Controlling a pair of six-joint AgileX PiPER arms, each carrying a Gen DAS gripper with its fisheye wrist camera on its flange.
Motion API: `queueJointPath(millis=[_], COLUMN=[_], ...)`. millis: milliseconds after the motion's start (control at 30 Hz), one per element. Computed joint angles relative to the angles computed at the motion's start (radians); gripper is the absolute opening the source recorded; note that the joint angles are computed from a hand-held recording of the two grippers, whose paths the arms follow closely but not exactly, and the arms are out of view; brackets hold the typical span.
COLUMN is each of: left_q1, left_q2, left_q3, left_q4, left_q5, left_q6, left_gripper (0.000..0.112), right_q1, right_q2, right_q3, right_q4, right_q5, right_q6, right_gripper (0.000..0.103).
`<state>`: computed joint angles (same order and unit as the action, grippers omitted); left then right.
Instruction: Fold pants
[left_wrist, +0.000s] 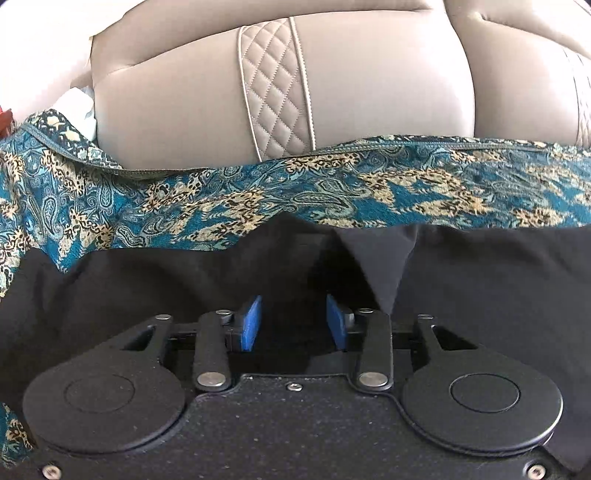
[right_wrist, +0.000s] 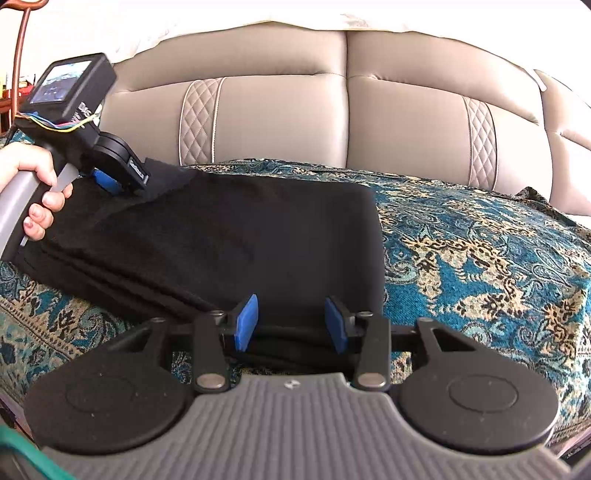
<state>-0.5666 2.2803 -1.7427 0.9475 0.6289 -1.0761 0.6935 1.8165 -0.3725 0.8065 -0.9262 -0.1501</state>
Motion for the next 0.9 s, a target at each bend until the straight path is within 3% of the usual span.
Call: queueJointPath(millis=[100, 267, 367, 567, 633, 733, 833, 900], left_q1=[-0.020, 0.011, -0.001, -0.022, -0.051, -0.110, -0.141, -0.155], left_q2=[0.002, -0.059, -0.114, -0.313, -0.354, -0.362, -0.333, -0.325], left_q3=[0.008, 0.073, 0.153, 0.467, 0.559, 0.631, 0.645, 0.680], left_q4=[0.125, 0.110, 0.197, 0.383, 0.509, 0.610, 0.557, 0.621], left_q5=[0.069, 0.005, -0.014, -0.240, -0.268, -0.220, -0.172, -0.128], left_q6=[-0.079, -0.110, -0.198, -0.433, -0.579, -0.712, -0.692, -0.780], left_gripper=[0.038, 0.038, 0.037, 0.037, 0.037, 0.037, 0.038, 0.038], right_q1=[-0.035, -0.059, -0.050, 0.006, 0.036, 0.082, 0.129, 0.163], right_q2=[-0.026, -0.050, -0.064, -0.101, -0.104, -0.105, -0.109, -0.112], right_q3=[0.015, 0.033, 0.042, 0.063, 0.064, 0.068, 0.074, 0.081], right_q4=[-0.066, -0.129, -0.121, 0.008, 0.078, 0.179, 0.275, 0.331], right_q5=[0.024, 0.036, 0.034, 0.018, 0.010, -0.005, -0.012, -0.019], right_q6=[0.057, 0.135, 0.144, 0.095, 0.059, 0.025, -0.011, -0.042], right_gripper=[0.067, 0.072, 0.074, 0.077, 0.077, 0.077, 0.077, 0.077])
